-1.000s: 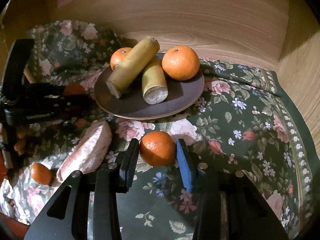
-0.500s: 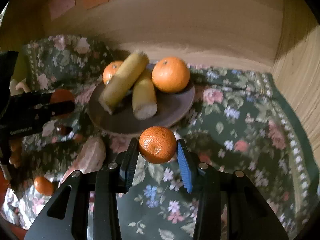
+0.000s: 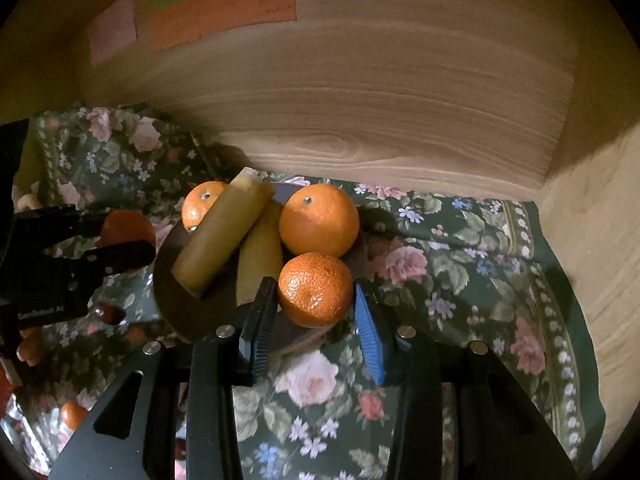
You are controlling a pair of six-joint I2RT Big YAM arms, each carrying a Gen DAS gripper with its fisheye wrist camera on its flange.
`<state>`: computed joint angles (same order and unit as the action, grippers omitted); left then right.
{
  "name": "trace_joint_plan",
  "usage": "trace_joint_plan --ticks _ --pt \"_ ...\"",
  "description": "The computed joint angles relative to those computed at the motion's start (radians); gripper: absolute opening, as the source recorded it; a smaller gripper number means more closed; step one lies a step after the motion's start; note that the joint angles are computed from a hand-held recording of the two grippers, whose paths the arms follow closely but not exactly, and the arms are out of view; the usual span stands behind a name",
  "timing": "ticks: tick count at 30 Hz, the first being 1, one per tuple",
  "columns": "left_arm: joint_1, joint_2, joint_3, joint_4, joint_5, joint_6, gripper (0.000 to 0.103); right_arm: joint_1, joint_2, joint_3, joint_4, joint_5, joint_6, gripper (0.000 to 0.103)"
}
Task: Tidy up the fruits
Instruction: 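Set the red fruit and tangerine on the plate and open both tools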
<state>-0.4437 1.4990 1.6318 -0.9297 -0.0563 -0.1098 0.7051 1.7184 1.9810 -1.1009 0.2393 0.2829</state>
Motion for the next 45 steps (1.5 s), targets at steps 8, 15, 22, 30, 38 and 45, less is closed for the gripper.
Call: trace_joint_plan --ticks 8,15,22,30,38,45 --pt "0.021 0.054 0.039 -0.017 0.038 -0.015 0.05 -0.027 0.091 0.082 -0.053 -0.045 -0.01 0.036" --pt "0.023 0.055 0.037 -0.008 0.038 -0.001 0.051 -0.042 0.112 0.087 -0.055 -0.069 -0.003 0.036" --pt "0.023 0.062 0.05 -0.016 0.026 0.003 0.059 -0.031 0.094 0.072 -0.028 -0.023 -0.014 0.056" --pt "0.001 0.005 0.02 0.002 -0.006 0.004 0.066 -0.01 0.025 0.025 0.0 -0.014 -0.014 0.057" --pt "-0.013 -0.117 -0.083 0.01 -0.039 -0.043 0.066 0.052 -0.08 -0.064 0.05 0.044 -0.024 0.057" --pt "-0.045 -0.228 -0.196 -0.002 -0.054 -0.075 0.066 0.126 -0.168 -0.174 0.109 0.067 -0.008 0.064"
